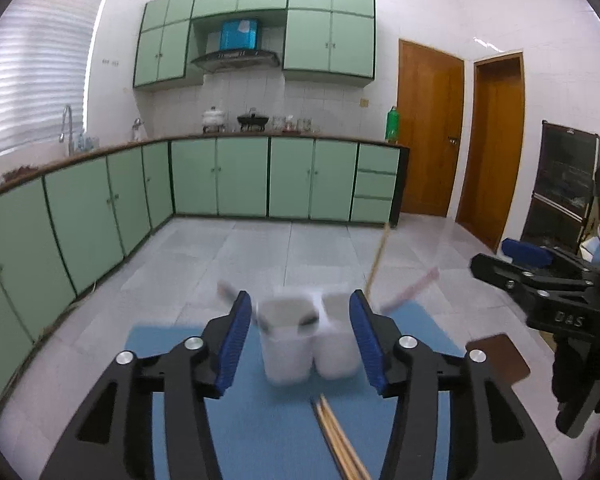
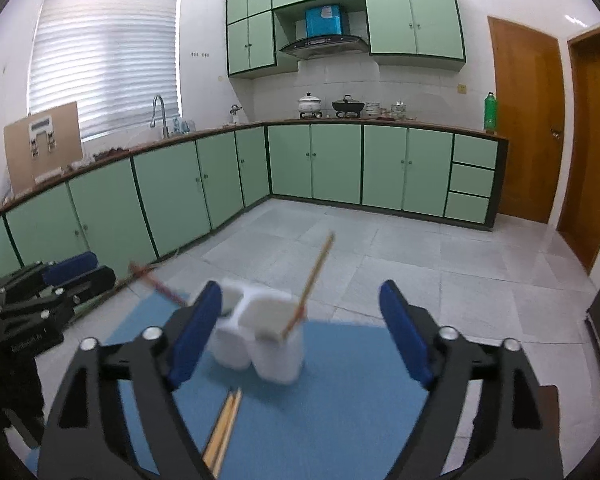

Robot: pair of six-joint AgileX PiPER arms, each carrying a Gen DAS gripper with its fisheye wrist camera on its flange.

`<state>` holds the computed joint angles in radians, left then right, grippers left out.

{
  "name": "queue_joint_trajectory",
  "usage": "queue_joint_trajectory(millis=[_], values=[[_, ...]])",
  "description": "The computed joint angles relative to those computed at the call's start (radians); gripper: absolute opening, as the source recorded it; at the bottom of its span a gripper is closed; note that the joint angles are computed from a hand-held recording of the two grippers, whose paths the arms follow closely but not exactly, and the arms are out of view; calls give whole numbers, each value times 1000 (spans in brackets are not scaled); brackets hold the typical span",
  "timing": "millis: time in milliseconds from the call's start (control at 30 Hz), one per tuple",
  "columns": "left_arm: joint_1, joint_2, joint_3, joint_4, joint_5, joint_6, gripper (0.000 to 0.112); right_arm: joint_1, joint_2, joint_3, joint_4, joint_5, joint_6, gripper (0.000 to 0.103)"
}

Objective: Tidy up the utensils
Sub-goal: 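Lift both chopsticks over the white containers, drop them in, open both tools, then return both open tools to the remaining chopsticks on the table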

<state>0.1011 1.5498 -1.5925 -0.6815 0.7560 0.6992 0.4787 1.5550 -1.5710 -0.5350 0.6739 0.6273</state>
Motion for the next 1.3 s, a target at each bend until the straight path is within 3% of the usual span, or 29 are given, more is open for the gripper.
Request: queue_joint_trajectory(millis=[200, 500, 800, 1167, 1300], values=[[52, -194, 404, -30, -59, 111, 54, 137, -163, 351, -160, -15, 322, 89], [67, -301, 716, 44, -132, 126, 56, 317, -199, 594, -292, 1, 680, 89], [94, -326, 818, 68, -163, 148, 57, 388, -133, 622, -238, -10, 701, 88], [99, -315, 836, 87, -180, 132, 59, 455, -62, 600, -209, 16, 660, 69], [99, -298, 828, 102, -177, 113, 59, 458, -29, 575, -164, 28, 603, 55]])
